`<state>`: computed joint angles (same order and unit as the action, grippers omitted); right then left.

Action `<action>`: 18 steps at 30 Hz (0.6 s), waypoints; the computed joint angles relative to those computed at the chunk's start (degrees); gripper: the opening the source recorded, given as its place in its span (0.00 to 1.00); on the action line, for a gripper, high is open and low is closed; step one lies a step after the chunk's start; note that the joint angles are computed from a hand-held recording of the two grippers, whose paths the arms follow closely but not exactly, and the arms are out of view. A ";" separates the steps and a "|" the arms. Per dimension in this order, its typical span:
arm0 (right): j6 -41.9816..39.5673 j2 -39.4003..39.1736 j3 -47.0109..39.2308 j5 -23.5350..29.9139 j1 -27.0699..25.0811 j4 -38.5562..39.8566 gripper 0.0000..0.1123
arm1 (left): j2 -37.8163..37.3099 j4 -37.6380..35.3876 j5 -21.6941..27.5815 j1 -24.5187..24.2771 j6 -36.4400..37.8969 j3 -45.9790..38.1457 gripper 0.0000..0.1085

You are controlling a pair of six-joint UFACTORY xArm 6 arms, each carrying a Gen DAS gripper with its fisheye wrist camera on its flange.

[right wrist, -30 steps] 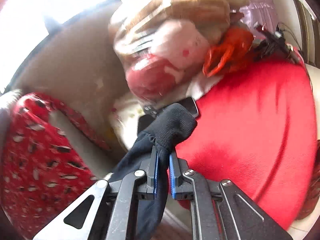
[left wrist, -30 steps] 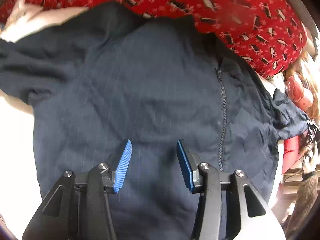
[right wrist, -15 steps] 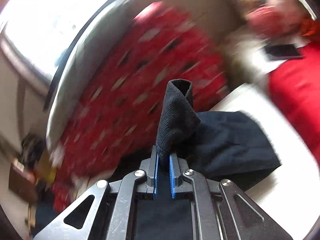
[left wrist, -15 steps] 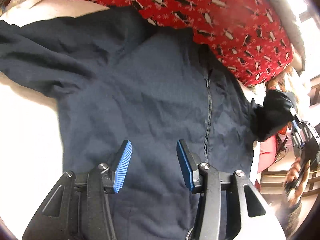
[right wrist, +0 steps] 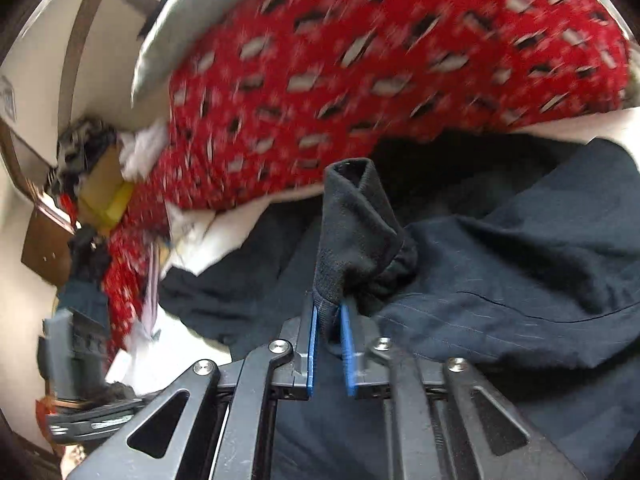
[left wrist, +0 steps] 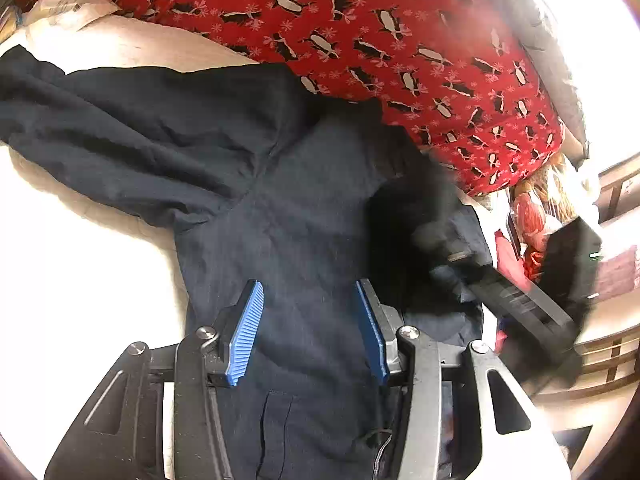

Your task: Fold large clothes

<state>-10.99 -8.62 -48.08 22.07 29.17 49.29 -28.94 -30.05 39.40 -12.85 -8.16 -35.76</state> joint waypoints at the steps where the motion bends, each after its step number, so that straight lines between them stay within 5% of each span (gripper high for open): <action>1: 1.79 1.62 -0.18 0.09 1.18 -1.72 0.23 | 0.26 -0.75 -0.29 -0.07 0.28 0.19 0.42; 5: -1.16 2.97 1.07 9.73 -0.15 5.77 0.27 | 2.11 -3.55 -1.56 -1.78 1.63 0.52 0.42; 10: -7.37 -10.27 13.99 6.37 -4.34 12.31 0.39 | 11.29 -10.88 -1.80 -6.16 6.37 -4.44 0.42; 15: -6.74 -21.48 22.81 11.99 -15.83 10.95 0.39 | 20.55 -9.88 -6.71 -10.73 -0.56 -10.12 0.40; 16: -6.90 -23.55 24.17 12.91 -18.11 11.22 0.39 | 20.92 -7.65 -9.72 -11.54 -4.14 -9.99 0.35; 17: -6.98 -24.82 24.82 13.53 -19.73 11.77 0.39 | 21.07 -4.86 -11.36 -11.87 -7.17 -10.01 0.12; 18: -7.56 -26.81 26.00 14.91 -21.98 12.86 0.39 | 21.02 -1.72 -12.29 -11.87 -10.07 -10.22 0.09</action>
<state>-18.56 -35.43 -22.07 36.98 7.19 62.15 -7.93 -31.77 27.11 -24.72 -18.23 -45.98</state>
